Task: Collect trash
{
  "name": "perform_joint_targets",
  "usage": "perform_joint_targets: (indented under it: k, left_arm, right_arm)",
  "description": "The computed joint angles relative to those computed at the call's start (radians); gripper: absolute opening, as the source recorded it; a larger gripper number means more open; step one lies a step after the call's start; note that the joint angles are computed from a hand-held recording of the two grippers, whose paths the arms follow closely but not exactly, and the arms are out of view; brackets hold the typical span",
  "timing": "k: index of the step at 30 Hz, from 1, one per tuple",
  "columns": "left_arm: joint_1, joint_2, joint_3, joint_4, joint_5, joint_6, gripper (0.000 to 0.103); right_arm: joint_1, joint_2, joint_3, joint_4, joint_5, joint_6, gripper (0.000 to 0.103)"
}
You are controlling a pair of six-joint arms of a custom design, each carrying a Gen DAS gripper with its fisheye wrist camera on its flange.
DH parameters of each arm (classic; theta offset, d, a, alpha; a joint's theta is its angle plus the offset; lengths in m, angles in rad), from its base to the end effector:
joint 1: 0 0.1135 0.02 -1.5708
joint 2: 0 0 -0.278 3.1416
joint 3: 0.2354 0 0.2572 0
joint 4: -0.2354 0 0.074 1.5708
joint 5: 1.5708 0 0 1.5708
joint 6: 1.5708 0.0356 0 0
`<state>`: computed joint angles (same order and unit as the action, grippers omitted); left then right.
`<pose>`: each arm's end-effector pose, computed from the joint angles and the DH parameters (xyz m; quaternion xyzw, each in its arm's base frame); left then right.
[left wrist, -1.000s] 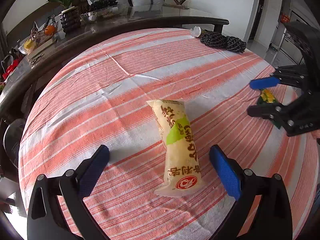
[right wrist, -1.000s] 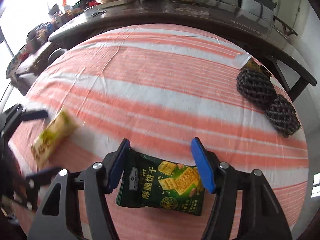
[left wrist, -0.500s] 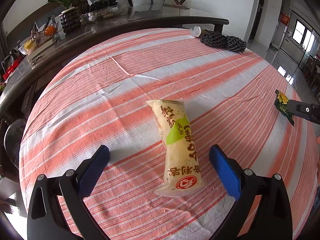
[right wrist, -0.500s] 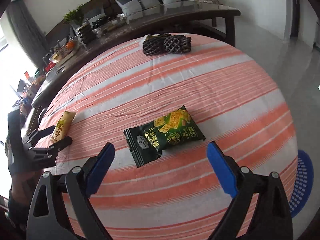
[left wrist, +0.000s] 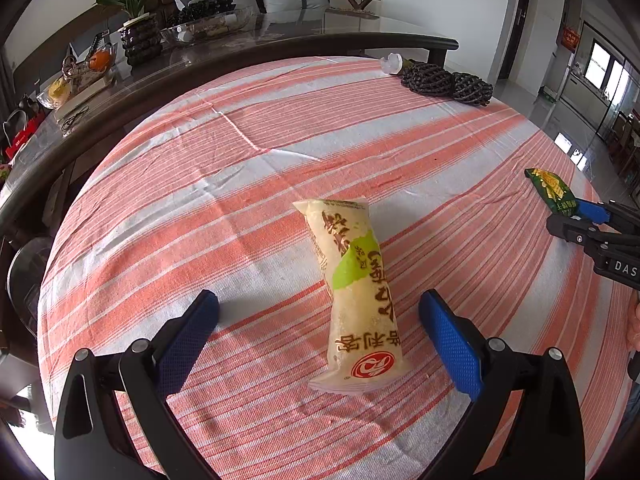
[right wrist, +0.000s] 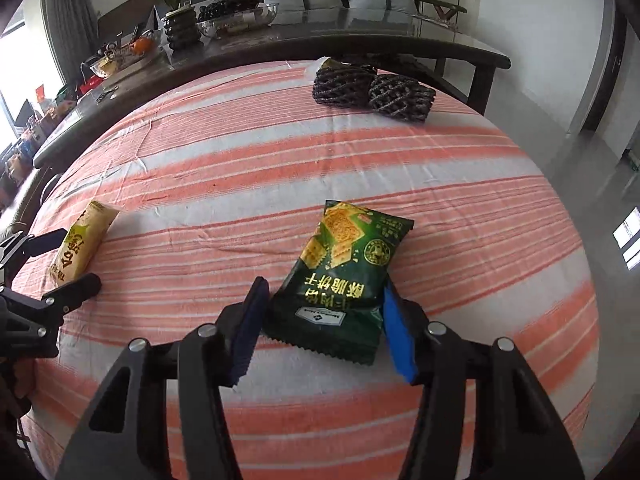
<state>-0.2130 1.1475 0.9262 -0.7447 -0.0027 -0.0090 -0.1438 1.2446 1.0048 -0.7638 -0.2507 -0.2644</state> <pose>0.2202 -0.0475 0.2804 0.0968 0.9497 -0.0317 0.2961 0.2451 -0.0266 0.2842 -0.0923 0.9487 0.0613 0.2962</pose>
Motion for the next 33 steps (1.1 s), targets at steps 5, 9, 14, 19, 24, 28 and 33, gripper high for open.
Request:
perform_joint_targets:
  k: [5,9,14,19,24,28,33]
  left_arm:
    - [0.0,0.0,0.0,0.0,0.0,0.0,0.099]
    - [0.001,0.0,0.001,-0.001,-0.002,0.002,0.099]
    - [0.001,0.0,0.001,-0.001,-0.002,0.002,0.099]
    - [-0.001,0.0,0.0,-0.001,-0.003,0.0,0.099]
    - [-0.001,0.0,0.0,-0.001,-0.003,0.0,0.099]
    - [0.0,0.0,0.001,-0.001,0.001,0.0,0.098]
    - [0.15,-0.002,0.03,-0.068,0.25,0.149,0.098]
  right_arm:
    - [-0.166,-0.087,-0.063,-0.047,-0.07,-0.166,0.085]
    - [-0.232,-0.095,-0.069,-0.08,-0.122,-0.205,0.09]
    - [-0.201,-0.102,-0.079,-0.074,-0.088,-0.193,0.096]
    - [-0.195,-0.101,-0.08,-0.072,-0.084,-0.192,0.097]
    - [-0.197,-0.101,-0.08,-0.072,-0.085,-0.193,0.097]
    - [-0.198,-0.101,-0.08,-0.073,-0.087,-0.193,0.097]
    - [-0.249,-0.086,-0.044,-0.158,-0.129,-0.253,0.097]
